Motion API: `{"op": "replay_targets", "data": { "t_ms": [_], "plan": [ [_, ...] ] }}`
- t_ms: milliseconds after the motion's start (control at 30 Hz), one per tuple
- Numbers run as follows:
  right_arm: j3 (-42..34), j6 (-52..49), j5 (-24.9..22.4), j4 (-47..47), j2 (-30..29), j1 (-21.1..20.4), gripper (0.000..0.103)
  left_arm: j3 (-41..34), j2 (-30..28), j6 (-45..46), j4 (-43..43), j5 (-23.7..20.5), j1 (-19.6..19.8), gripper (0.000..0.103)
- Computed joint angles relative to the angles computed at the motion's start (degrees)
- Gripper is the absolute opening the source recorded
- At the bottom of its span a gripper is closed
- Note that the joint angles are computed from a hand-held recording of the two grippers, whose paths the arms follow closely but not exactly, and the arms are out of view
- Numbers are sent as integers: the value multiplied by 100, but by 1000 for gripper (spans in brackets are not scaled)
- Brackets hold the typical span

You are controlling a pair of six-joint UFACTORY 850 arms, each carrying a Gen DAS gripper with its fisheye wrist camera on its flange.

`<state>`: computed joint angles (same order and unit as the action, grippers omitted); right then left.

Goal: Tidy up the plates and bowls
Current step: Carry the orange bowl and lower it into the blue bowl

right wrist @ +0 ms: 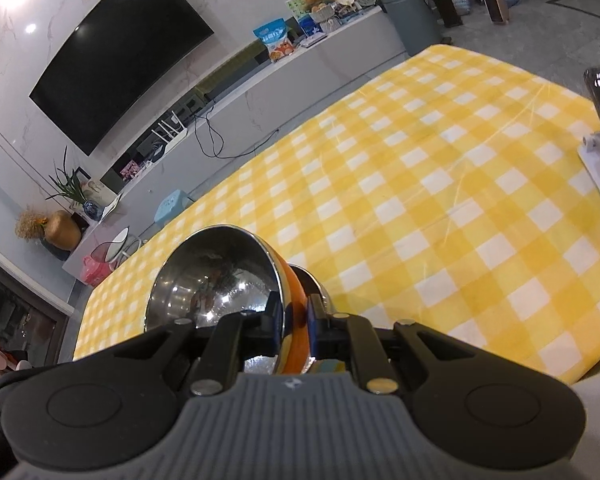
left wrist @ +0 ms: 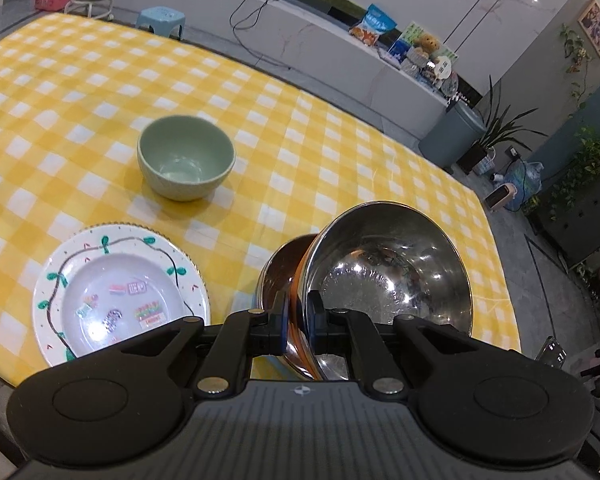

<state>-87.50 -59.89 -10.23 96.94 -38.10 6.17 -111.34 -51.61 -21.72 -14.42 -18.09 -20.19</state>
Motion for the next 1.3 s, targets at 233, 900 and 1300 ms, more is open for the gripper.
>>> {"op": "replay_targets", "data": {
  "t_ms": [233,900,1300],
  "plan": [
    [-120,420,-5,-490,-110,-19,11,-283,-180,-224,198,-230,-21,10],
    [-743,4568,140,-4947,-516,118,6,-1020,-596,-248,386,-948,34,17],
    [-710,4742,255,-5188,-496,143,6,-700,-387,132,-4,-604,83,26]
  ]
}}
